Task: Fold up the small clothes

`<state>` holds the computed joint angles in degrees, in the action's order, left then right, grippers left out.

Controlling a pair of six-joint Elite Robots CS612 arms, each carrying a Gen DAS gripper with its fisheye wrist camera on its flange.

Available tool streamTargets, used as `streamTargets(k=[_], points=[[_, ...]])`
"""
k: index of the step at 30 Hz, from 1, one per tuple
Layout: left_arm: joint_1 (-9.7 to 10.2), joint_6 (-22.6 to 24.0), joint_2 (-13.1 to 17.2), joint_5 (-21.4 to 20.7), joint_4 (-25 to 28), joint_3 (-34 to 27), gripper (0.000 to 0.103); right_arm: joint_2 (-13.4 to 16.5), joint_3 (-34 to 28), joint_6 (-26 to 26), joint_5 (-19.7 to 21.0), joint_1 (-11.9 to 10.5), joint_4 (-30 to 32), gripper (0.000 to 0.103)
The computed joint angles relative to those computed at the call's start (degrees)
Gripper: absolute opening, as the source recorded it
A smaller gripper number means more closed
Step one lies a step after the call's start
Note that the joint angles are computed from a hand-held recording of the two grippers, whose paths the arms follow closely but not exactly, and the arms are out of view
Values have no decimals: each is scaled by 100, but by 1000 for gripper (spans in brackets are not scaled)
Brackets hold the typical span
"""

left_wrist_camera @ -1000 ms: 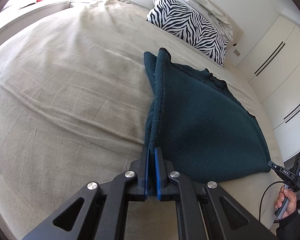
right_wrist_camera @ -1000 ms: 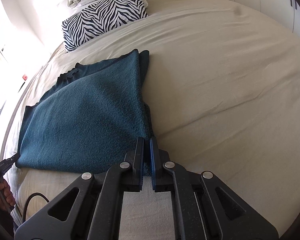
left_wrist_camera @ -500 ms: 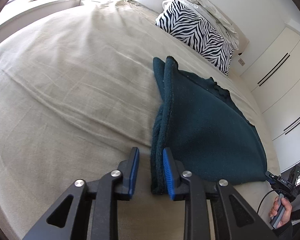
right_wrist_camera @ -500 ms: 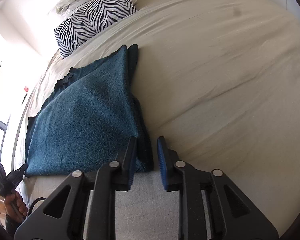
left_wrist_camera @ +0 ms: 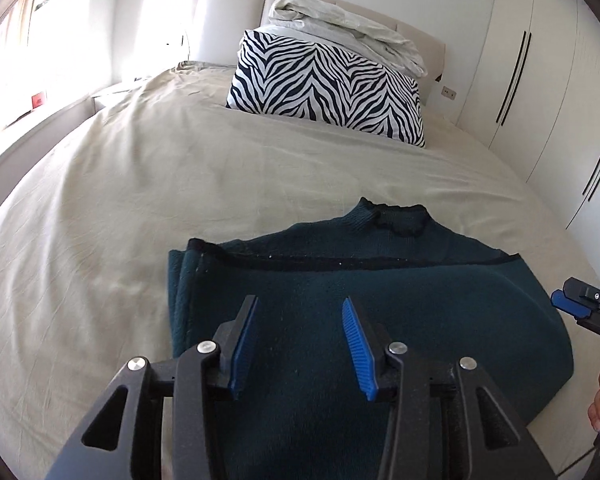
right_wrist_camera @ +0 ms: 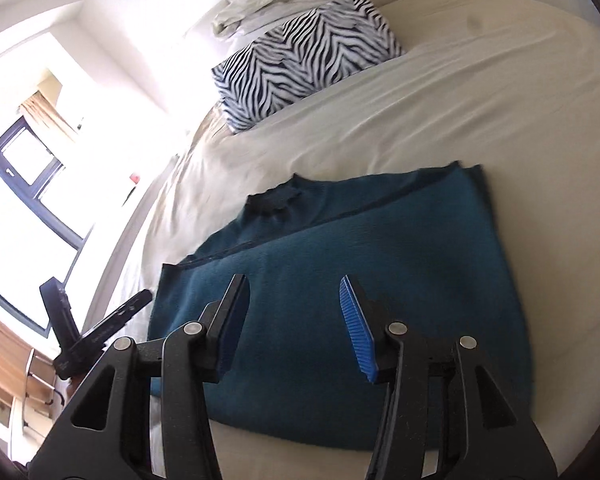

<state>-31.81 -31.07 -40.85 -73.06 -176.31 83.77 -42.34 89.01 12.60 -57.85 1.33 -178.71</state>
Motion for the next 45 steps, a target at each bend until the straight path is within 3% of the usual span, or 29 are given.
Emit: streamTargets(k=[5,7,8,9,11,14,16,18,20,24,27,28,31,34,37,39,41,43,45], points=[[104,-15,308,270,602,-522,48,756,-1151,323,809,239,837,47],[193,-220,380,126,790,-542,52,1011,-1520,499,824,292,1062,47],[254,-320,419,-101,575,-469,52,1108,-1640,558,709,307,1117,44],[298,-384,440,-268,139,-346,52,1219,-1746,731,690,289,1031,38],[359,-529,427,-487,-210,-228,51,1432,-1892,1291,1011,168,635,28],[399,-574,472,-624,-307,-250,51,1575,-1927,2069,1088,-28,-66,27],[399,-570,485,-625,-292,-277,51,1524,-1819,2191,678,-132,-195,27],[405,-548,505,-638,-263,-319,52,1605,-1810,2574,708,-288,-575,18],[416,-479,535,-714,-228,-383,57,1577,-1668,2899,589,-402,-929,18],[402,-156,597,-752,-64,-541,74,1341,-1225,3070,-36,-517,-1200,18],[357,-61,575,-599,111,-565,75,1041,-844,2843,-498,-515,-1036,22],[339,-80,537,-542,138,-530,75,953,-709,2838,-392,-518,-1097,23],[217,-295,270,-436,129,-226,71,709,-232,2796,567,-484,-1552,23],[45,-587,-23,-866,-483,329,72,500,45,1952,1282,-218,-1121,23],[-178,-571,-182,-1023,-579,711,73,515,164,1561,1918,10,-682,23],[-261,-677,-183,-996,-353,823,74,505,273,1216,1929,115,-253,23],[-305,-648,-196,-874,-526,966,73,503,393,1098,1731,124,24,20],[-285,-664,-257,-946,-374,984,73,527,581,1372,1796,-7,-501,18],[-258,-607,-250,-1039,-257,945,73,482,820,1809,1540,-168,-1160,18]])
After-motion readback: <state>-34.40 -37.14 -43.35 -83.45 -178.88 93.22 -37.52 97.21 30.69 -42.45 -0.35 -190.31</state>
